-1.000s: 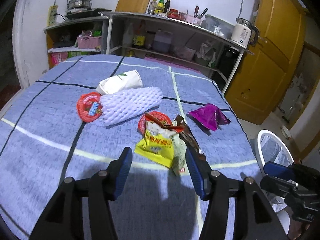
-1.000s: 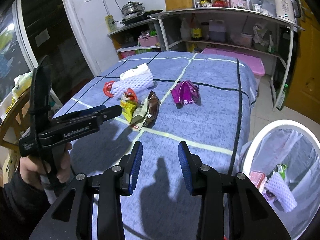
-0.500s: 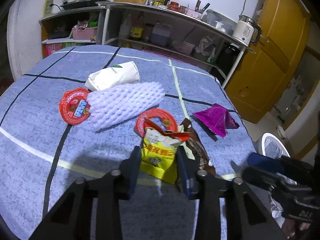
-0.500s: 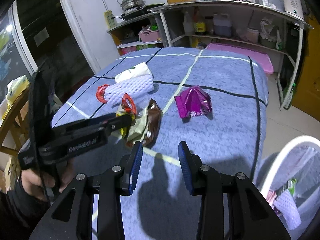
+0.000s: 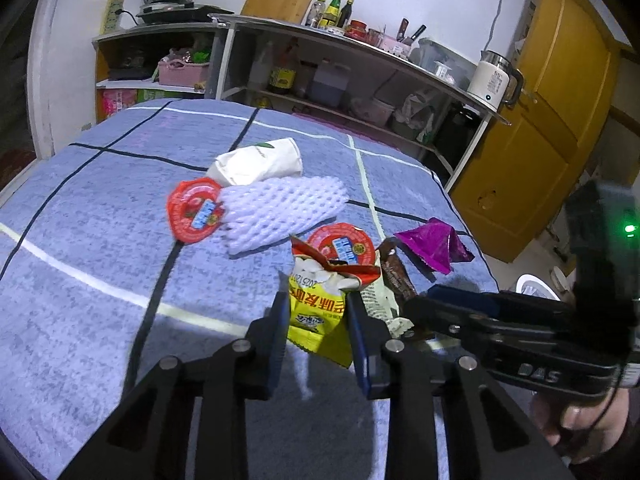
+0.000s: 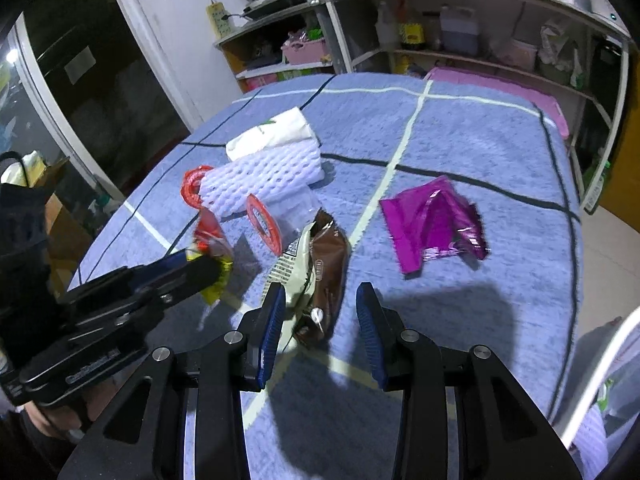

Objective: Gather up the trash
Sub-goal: 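Grasp the yellow chip bag with the left tool while the right tool grasps the brown wrapper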

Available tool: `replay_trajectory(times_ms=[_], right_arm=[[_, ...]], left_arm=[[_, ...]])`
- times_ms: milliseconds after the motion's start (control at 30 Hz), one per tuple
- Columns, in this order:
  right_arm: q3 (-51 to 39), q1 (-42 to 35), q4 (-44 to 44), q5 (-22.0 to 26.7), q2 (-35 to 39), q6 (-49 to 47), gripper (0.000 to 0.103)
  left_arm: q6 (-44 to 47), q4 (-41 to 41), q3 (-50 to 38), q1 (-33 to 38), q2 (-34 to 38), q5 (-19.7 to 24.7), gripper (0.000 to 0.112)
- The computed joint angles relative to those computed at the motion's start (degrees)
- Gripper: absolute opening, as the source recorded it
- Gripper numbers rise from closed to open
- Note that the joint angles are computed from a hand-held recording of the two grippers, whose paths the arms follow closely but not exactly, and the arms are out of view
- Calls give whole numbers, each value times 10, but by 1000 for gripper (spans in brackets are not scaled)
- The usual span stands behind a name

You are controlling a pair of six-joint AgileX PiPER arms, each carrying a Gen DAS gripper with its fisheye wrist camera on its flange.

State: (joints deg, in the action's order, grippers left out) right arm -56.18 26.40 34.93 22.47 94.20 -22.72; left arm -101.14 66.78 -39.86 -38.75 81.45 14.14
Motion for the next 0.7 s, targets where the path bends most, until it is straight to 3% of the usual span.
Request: replay_trajectory(times_ms=[133, 233, 700], right_arm=[[-9, 9, -37, 0, 15, 36, 22], [0, 13, -44, -8, 7, 47, 19], [88, -2, -23, -25, -96, 32, 17]], left_arm=[[-14, 10, 11, 0, -13, 6, 30], [-18, 11, 15, -5, -20, 13, 30], [-18, -20, 17, -91, -55, 86, 30]])
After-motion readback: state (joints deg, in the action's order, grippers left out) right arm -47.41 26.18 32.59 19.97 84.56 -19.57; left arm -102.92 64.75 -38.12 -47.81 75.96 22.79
